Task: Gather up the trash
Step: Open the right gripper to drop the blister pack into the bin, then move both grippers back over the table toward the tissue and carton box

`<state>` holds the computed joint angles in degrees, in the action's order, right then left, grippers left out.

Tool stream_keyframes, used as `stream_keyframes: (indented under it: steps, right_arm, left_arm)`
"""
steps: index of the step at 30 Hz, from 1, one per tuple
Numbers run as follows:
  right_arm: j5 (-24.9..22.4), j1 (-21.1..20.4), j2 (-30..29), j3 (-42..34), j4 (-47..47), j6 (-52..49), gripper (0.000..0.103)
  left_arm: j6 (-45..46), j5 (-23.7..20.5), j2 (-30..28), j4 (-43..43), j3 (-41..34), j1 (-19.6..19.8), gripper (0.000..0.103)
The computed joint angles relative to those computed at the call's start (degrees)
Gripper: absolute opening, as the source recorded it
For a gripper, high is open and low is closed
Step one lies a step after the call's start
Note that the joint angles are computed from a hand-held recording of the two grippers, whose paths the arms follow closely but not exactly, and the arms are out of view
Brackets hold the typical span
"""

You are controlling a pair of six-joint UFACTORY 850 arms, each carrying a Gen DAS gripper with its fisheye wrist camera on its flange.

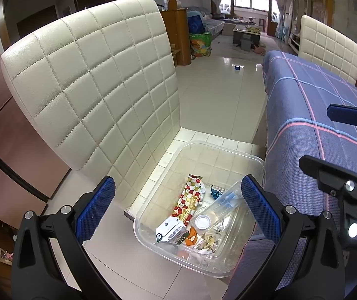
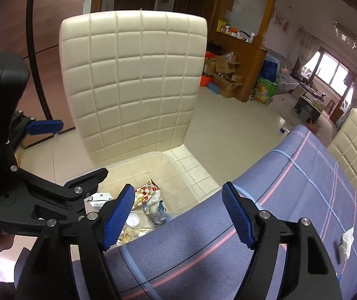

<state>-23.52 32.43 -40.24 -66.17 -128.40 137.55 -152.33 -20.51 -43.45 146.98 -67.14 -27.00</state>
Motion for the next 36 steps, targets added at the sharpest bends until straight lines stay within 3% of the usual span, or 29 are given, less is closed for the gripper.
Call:
stream_keyframes:
  steps: [15,22,31,36]
  right_arm:
    - [-1.1,-0.65,3.15,4.36,-0.19,3.42,0.071]
    - [-4.98,-2.2,7.76,11.95,1.5,6.2,0.071]
    - [-9.68,-8.17,13.81,24.86,4.04,13.31,0.071]
    - [-11.58,-13.14,18.04,31.87,-0.52,22.95,0.071]
  left_arm:
    - [1.69,0.52,1.17,-0.24,0.3,-1.84,0.1]
    - [1.61,0.85,1.87,1.21,0.54,-4.52,0.1]
    - [-0.17,4.01,0.87,4.09,-1.88,-9.41,0.1]
    - [4.56,5.77,-0.37,0.37,-4.87,-13.36,0.1]
